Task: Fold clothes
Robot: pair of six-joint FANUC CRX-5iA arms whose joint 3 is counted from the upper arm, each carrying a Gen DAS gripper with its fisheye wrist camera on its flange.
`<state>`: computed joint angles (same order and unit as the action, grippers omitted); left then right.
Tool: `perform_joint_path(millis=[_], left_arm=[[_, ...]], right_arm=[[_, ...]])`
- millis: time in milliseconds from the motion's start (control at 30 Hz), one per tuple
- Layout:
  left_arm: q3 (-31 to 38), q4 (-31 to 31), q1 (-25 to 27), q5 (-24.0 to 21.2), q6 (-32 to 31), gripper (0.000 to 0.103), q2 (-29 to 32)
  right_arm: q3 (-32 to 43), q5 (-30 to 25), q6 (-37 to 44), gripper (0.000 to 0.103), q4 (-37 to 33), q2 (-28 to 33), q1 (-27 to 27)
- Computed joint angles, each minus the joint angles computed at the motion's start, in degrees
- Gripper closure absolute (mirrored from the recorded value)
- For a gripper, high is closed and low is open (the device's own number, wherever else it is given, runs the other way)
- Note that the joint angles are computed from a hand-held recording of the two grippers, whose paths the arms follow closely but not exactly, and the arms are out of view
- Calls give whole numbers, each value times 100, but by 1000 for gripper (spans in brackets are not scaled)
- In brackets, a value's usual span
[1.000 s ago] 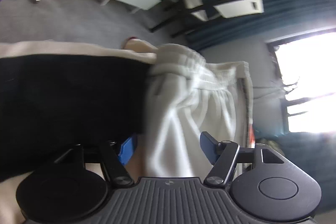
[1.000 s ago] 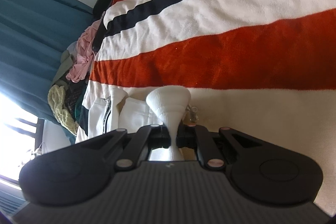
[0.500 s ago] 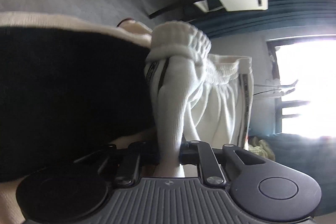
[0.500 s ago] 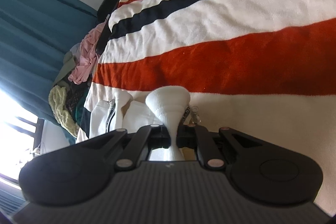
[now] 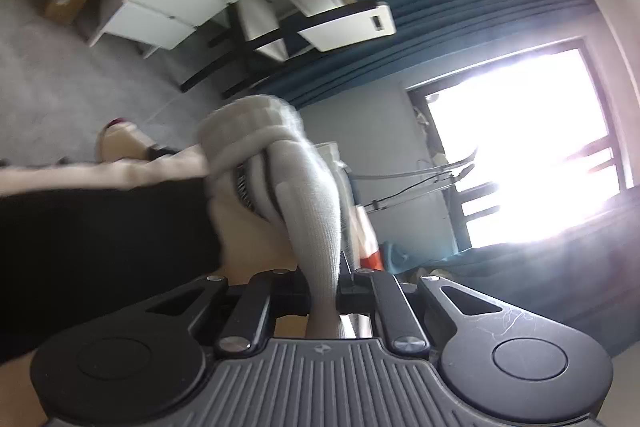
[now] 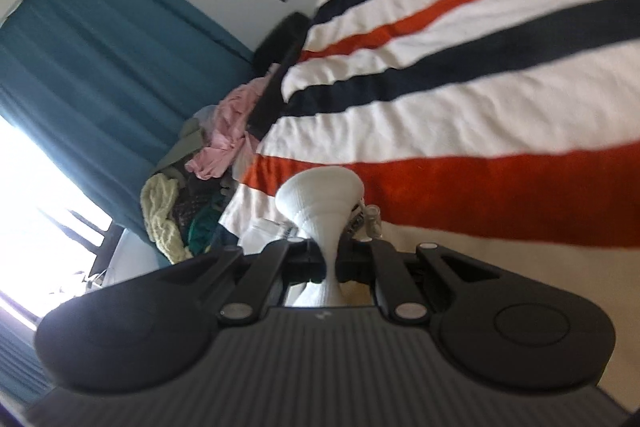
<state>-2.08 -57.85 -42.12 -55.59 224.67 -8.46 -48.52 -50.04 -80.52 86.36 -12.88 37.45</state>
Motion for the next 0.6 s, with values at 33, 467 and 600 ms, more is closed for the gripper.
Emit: perform_joint_path(millis=[33,467,600], left_arm=[[141,106,204,169,-193,93,94],[3772,1964,2110,1031,-3464,92,3565],[5128,1921,2162,984,-4717,91,4726]], right_arm=[[94,73,140,97,60,58,-104],[4107,764,3068,97,-531,3651,-1442],[5536,401,4306,97,-1188,4890,-1478]])
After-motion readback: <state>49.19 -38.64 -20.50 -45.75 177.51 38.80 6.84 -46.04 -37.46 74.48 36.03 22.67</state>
